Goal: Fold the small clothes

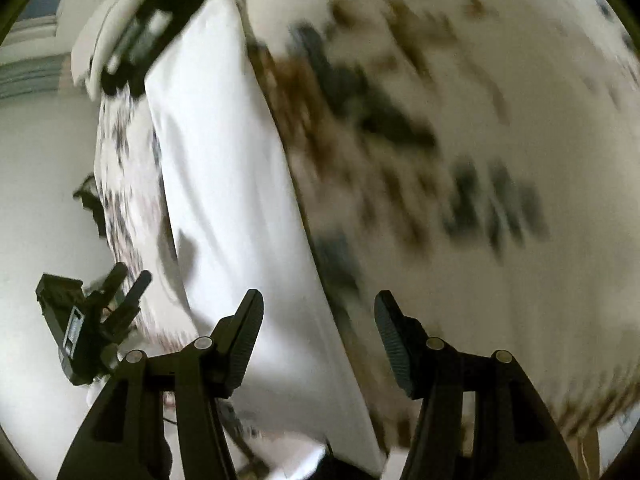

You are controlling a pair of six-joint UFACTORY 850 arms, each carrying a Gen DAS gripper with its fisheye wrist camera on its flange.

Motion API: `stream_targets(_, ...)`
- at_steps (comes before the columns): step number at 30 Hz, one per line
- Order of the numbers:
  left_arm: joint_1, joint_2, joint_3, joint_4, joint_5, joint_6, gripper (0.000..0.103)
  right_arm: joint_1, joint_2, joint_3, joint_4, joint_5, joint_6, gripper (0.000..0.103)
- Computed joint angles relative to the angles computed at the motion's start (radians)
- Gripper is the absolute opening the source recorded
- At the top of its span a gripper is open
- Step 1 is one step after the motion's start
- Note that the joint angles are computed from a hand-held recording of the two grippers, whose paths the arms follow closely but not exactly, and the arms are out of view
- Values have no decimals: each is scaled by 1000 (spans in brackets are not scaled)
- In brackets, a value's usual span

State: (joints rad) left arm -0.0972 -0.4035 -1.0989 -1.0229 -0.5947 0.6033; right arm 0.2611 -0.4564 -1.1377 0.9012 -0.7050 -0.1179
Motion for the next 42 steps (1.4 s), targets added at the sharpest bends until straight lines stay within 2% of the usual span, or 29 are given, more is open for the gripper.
stream_targets(1, -18, -50, -50, 46, -4, -19, 69, 8, -28, -29, 3, 13, 9, 60)
stream_targets(2, -31, -80, -76, 93, 1, -35, 63, 7, -55, -61, 0, 15, 21, 60)
stream_targets(4, -44, -128, -110, 138, -23, -17, 1, -2, -106, -115, 12, 13, 25, 60)
stream_targets(5, -46, -137, -109, 145, -26, -7, 2, -3, -125, -133, 27, 10, 24, 60)
stream_targets(7, -34, -119, -76, 62, -7, 81, 1, -15, -152, -155, 39, 3, 17, 60)
stream_targets(9, -12, -101, -49, 3, -7, 131, 1, 6, -188, -193, 37, 13, 47, 60)
stream_targets(13, 28, -74, -23, 3, 13, 120, 0, 26, -217, -219, 11, 9, 78, 60)
stream_targets(15, 52, -89, -34, 7, -21, 107, 0, 47, -245, -246, 3, 14, 102, 60)
stream_targets(16, 68, -106, -54, -13, -62, 108, 0, 47, -251, -256, -3, 13, 112, 60)
stream_targets(18, 70, -122, -85, -14, -82, 86, 2, 52, -258, -264, 22, 25, 97, 60)
stream_targets(20, 67, -164, -153, -26, -114, 65, 13, 54, -272, -294, 40, 38, 80, 60)
stream_targets(21, 66, -182, -181, -54, -123, 82, 33, 50, -277, -309, 49, 47, 63, 60)
stream_targets(22, 62, -205, -215, -71, -123, 90, 59, 44, -288, -333, 53, 51, 45, 60)
stream_targets(23, 58, -224, -244, -88, -109, 101, 66, 40, -296, -350, 47, 54, 41, 60)
stream_targets(24, 54, -246, -276, -104, -100, 113, 67, 34, -312, -381, 35, 61, 42, 60)
stream_targets(27, 32, -364, -436, -73, -97, 64, 67, 24, -370, -486, -13, 70, 53, 60)
stream_targets(30, 13, -447, -558, -2, -59, 14, 61, 20, -465, -638, -66, 64, 82, 60)
stream_targets(31, 7, -461, -582, 25, -46, -1, 30, 20, -503, -697, -84, 54, 95, 60)
stream_targets(32, 2, -489, -626, 81, -48, -40, 14, 24, -540, -757, -119, 44, 128, 60)
stream_targets(33, 1, -513, -662, 104, -68, -60, 9, 26, -569, -804, -152, 38, 157, 60)
stream_targets(35, -1, -523, -671, 95, -61, -32, 9, 27, -634, -906, -171, 20, 179, 60)
stream_targets(39, 27, -518, -636, -16, -91, 45, 9, 19, -721, -1022, -101, -6, 156, 59)
stream_targets(40, 38, -522, -632, -42, -100, 52, 9, 16, -725, -1021, -68, 7, 128, 40)
stream_targets(41, 43, -523, -630, -59, -106, 56, 9, 17, -737, -1037, -76, 17, 135, 5)
stream_targets(42, 52, -523, -621, -102, -126, 80, 9, 12, -741, -1038, -78, 27, 158, 5)
